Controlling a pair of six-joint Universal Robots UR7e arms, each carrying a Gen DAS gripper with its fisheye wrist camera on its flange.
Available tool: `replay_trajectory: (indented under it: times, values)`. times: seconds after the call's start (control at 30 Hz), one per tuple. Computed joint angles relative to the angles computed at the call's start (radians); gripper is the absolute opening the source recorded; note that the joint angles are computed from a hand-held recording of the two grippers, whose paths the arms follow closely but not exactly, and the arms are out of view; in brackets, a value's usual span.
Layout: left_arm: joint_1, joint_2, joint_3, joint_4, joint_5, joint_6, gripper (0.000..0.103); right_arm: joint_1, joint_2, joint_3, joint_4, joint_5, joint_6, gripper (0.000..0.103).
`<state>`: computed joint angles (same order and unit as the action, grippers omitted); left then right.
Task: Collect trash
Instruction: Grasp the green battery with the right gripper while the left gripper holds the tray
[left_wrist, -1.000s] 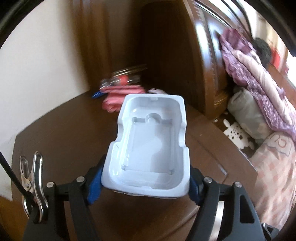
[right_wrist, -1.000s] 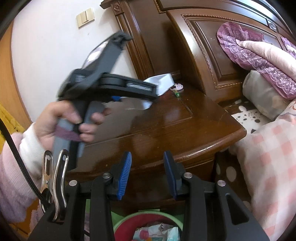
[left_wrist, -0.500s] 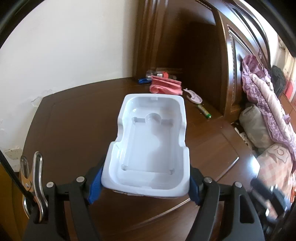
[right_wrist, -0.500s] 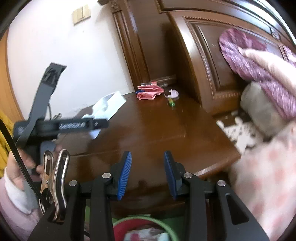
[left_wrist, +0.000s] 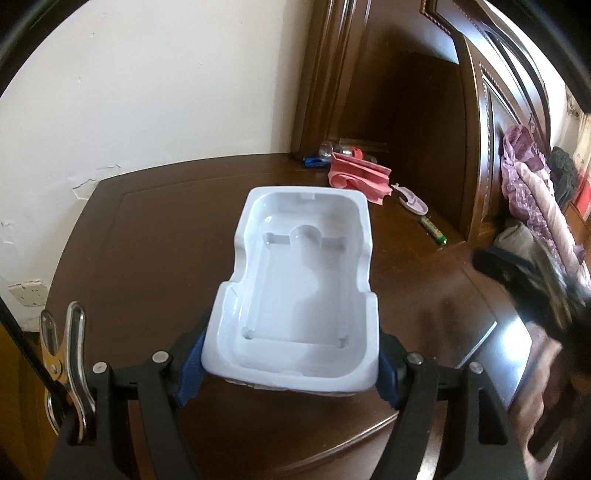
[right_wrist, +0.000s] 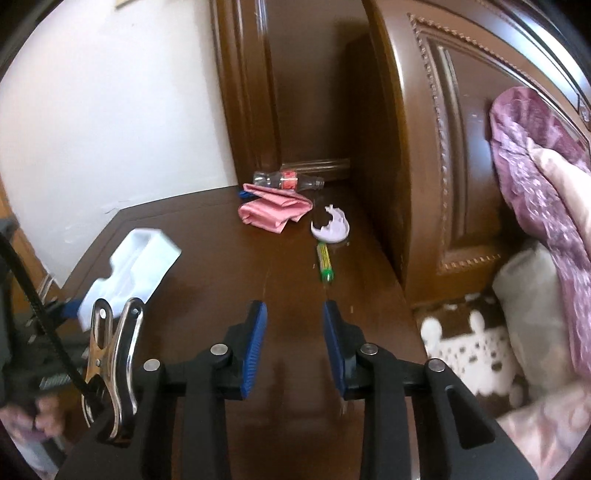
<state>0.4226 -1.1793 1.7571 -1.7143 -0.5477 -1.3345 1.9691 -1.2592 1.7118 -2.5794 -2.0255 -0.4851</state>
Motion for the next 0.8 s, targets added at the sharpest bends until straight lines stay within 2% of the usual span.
replay_trajectory:
  times: [0.4, 0.57, 0.8]
  values:
    - [0.001, -0.013, 0.030, -0.080, -0.007, 0.043, 0.078, 0.001, 0.169, -0.165, 0.049, -0.112, 0.001, 0.027]
    - [0.000, -0.016, 0.038, -0.109, -0.010, 0.064, 0.078, -0.006, 0.203, -0.190, 0.053, -0.156, -0.007, 0.027]
    - [-0.001, -0.018, 0.044, -0.132, -0.012, 0.082, 0.078, -0.008, 0.218, -0.208, 0.074, -0.171, -0.002, 0.027]
